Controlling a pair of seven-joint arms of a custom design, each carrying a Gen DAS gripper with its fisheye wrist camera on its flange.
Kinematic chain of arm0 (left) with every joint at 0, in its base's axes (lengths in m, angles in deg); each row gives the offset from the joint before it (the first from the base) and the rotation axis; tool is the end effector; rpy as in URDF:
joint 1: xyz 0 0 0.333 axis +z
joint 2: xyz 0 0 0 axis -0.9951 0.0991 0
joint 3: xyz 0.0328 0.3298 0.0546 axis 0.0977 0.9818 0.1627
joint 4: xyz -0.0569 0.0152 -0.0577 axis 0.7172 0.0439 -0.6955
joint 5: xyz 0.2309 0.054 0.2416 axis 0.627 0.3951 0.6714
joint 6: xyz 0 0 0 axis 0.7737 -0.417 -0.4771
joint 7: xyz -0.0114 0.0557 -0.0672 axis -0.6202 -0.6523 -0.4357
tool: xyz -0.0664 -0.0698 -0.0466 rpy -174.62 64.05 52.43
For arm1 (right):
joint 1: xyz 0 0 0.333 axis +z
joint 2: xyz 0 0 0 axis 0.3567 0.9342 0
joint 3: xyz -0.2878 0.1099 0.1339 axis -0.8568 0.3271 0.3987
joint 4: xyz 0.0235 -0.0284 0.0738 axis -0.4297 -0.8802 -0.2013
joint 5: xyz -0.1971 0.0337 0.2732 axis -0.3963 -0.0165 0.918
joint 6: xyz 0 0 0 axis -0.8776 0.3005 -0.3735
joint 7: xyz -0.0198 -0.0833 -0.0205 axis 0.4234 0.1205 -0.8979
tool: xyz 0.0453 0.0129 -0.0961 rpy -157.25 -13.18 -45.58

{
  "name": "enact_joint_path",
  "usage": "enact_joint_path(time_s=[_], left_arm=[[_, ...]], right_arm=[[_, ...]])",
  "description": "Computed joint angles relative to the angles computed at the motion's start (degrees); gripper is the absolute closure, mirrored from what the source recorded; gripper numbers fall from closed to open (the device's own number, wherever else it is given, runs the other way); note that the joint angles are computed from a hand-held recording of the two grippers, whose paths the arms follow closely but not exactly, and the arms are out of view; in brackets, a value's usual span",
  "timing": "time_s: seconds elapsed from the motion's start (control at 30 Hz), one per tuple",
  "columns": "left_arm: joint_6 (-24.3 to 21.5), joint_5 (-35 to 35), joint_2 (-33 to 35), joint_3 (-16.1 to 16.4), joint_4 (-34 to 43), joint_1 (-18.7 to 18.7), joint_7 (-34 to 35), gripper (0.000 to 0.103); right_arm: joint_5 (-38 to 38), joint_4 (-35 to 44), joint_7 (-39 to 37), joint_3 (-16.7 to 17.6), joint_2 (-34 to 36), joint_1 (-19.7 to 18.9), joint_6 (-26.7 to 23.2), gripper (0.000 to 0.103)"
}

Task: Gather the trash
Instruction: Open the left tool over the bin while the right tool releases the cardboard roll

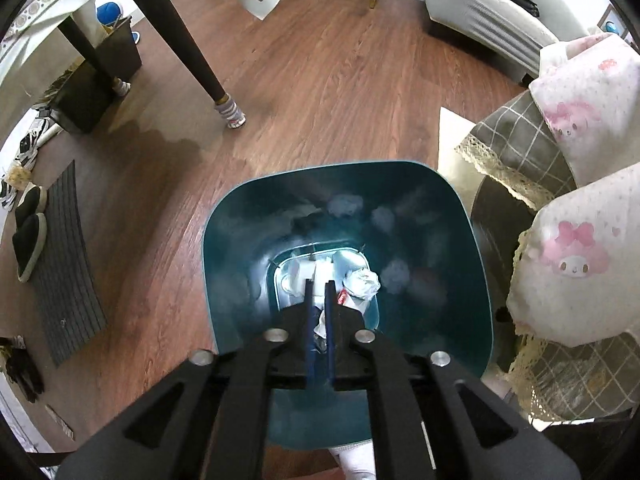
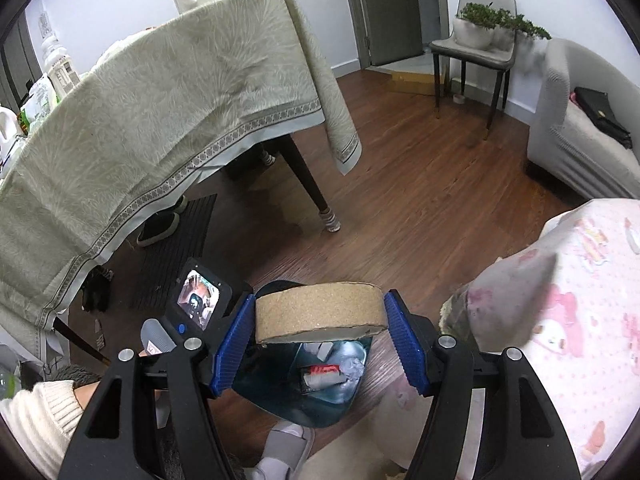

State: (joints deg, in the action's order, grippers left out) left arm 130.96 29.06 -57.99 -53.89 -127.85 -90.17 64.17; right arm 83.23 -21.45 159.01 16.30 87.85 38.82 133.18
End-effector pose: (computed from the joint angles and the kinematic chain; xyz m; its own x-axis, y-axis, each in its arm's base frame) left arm 0.6364 -0.1459 0.5928 -0.3020 -0.9518 0.0545 -0.9169 0.2743 -0.2901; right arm 0.6172 0.2344 0.6794 0.2851 -0.9456 -0.1565 -0.7821 -0.1351 -0.6083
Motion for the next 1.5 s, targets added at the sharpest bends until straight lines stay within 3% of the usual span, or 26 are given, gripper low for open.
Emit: enact_joint_path(time_s=[0.03, 0.07, 0.1, 0.63, 0.8, 1.03, 1.5], left_arm=[[0.5, -0.1, -0.3, 0.0, -0.4, 0.2, 0.2, 0.072], [0.9, -0.5, -0.5, 0.0, -0.7, 0.4, 0.3, 0.051], [1.3, -1.2, -0.8, 0.0, -0.9, 0.8, 0.2, 0.04], [8.1, -3.0, -6.5, 1.2, -2.3, 3.9, -2.2, 0.026], [8.9, -5.0, -7.0, 0.9, 0.6, 4.6, -3.5, 0.022], [10.8, -8.3, -7.9, 0.0, 3.0, 4.7, -3.1, 0.022], [12.4, -8.5, -8.5, -0.3, 9.4, 4.0, -3.6, 0.017]], right_arm=[[0.1, 0.0, 0.0, 0.1, 0.2, 0.0, -0.1, 0.036], [0.3, 0.4, 0.1, 0.2, 0.8, 0.1, -0.4, 0.036], [0.4, 0.7, 0.0, 0.2, 1.2, 0.1, -0.6, 0.036], [0.7, 6.3, 2.3, 0.2, 10.1, 1.8, -5.7, 0.036], [1.0, 5.0, 1.6, 0.7, 11.9, 2.3, -5.7, 0.036], [0.2, 7.7, 1.4, 0.6, 16.5, 3.9, -9.4, 0.036], [-1.4, 7.2, 1.2, -0.1, 19.7, 4.5, -12.1, 0.035]])
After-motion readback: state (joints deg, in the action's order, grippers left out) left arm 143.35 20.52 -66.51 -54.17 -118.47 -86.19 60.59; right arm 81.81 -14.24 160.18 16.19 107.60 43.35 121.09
